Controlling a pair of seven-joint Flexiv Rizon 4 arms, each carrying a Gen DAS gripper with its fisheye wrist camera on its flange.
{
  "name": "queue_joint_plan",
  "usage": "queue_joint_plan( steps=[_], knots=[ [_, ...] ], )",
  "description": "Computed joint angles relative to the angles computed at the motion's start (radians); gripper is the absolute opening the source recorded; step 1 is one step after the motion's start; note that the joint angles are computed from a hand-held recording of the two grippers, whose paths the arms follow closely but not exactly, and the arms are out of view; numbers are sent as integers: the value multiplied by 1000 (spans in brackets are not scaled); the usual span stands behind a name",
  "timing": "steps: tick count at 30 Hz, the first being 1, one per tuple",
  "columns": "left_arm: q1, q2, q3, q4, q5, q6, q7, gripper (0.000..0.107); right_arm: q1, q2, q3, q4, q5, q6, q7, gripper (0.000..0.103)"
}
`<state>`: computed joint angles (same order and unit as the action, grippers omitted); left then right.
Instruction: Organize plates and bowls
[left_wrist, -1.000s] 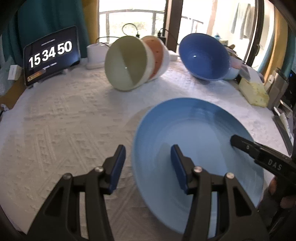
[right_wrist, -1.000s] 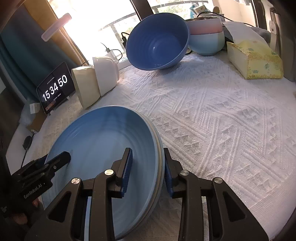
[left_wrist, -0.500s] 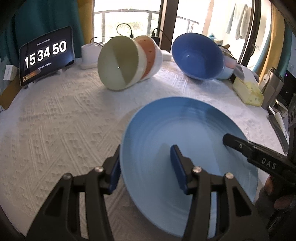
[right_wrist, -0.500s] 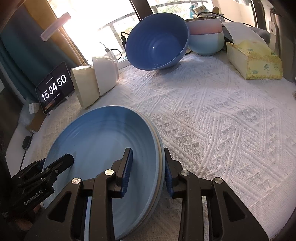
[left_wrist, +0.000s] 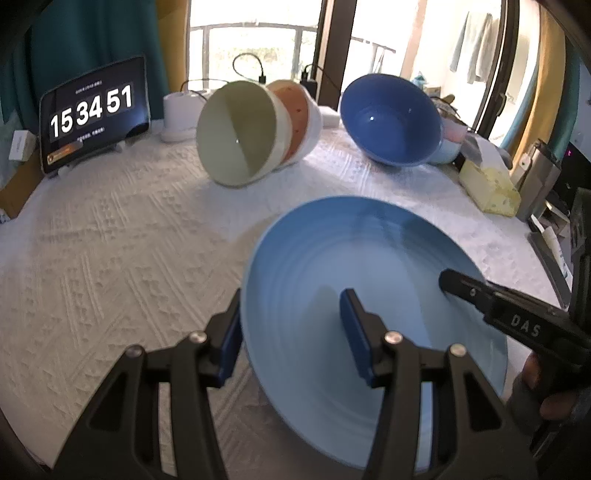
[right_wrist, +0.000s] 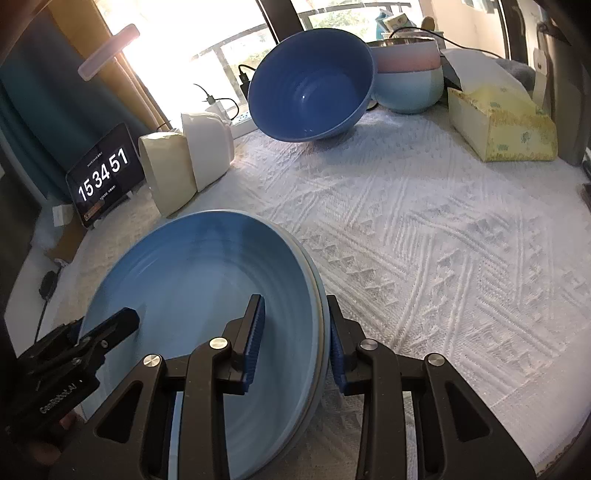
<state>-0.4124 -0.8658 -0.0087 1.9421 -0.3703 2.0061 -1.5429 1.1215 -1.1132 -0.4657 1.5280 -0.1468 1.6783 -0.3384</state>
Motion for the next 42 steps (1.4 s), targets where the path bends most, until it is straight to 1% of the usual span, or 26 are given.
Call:
queue_joint_plan(
  steps=[3,5,7,10,11,14,16,18,19,21,22,23,24,25,27,28,29,30,31,32,34,37,40,42],
  knots=[
    [-2,1,3,4,7,33,0,51,8,2,-9,0,-4,-14,3,34],
    [8,0,-4,3,11,31,5,51,13,3,-15,0,-10,-22,7,33],
    [36,-1,-28,3,24,14,0,51,6,2,-9,-6,-21,-33,9,33],
    [30,-4,-17,-7,16,-38,8,51,-10,3,9,-12,-28,-27,17,32],
    [46,-6,-32,-7,28,-37,1,51,-12,3,11,-11,-29,-25,18,32],
    [12,-8,4,-18,17,-52,4,52,-17,5,18,-10,-32,-24,20,32],
    [5,-7,12,-20,17,-57,6,52,-28,7,32,-10,-31,-19,22,32],
    [-45,-8,63,-21,-17,-59,7,52,-36,9,43,-8,-30,-11,19,32],
    [-46,-9,64,-17,-21,-46,2,52,-36,7,43,-12,-29,-14,20,32],
    [-18,-10,38,-8,-10,-23,-8,52,-34,7,41,-11,-29,-12,19,32],
    [-10,-13,32,-10,-12,-26,-10,52,-35,6,40,-9,-28,-9,18,32],
    [20,-15,4,-10,7,-25,-14,53,-35,6,41,-10,-25,-8,19,33],
    [64,-18,-37,-8,36,-16,-25,56,-36,3,41,-16,-25,-10,18,33],
    [92,-20,-63,-8,51,-15,-38,58,-35,2,39,-16,-23,-8,19,33],
    [184,-33,-150,-7,124,-10,-64,66,-34,0,38,-18,-23,-7,17,35],
    [242,-47,-214,-6,152,-3,-60,69,-31,-2,36,-20,-23,-8,16,36],
    [290,-62,-245,-21,244,-24,-121,72,-28,-3,32,-21,-22,-6,16,38],
    [310,-70,-266,-25,270,-22,-133,73,-25,-5,28,-22,-21,-3,15,39],
    [302,-73,-274,-19,232,-2,-88,73,-21,-8,25,-24,-20,0,14,41],
    [287,-73,-254,-29,255,-8,-109,73,-19,-9,23,-25,-18,-2,13,43],
    [259,-68,-229,-37,247,-16,-117,74,-17,-10,22,-29,-16,-6,14,43],
    [263,-69,-230,-39,260,-18,-127,73,-18,-11,24,-29,-13,3,11,44],
    [237,-61,-203,-41,249,-29,-130,72,-13,-13,19,-27,2,8,16,37],
    [216,-53,-182,-41,237,-34,-129,72,-16,-12,23,-27,11,11,20,36]
  ],
)
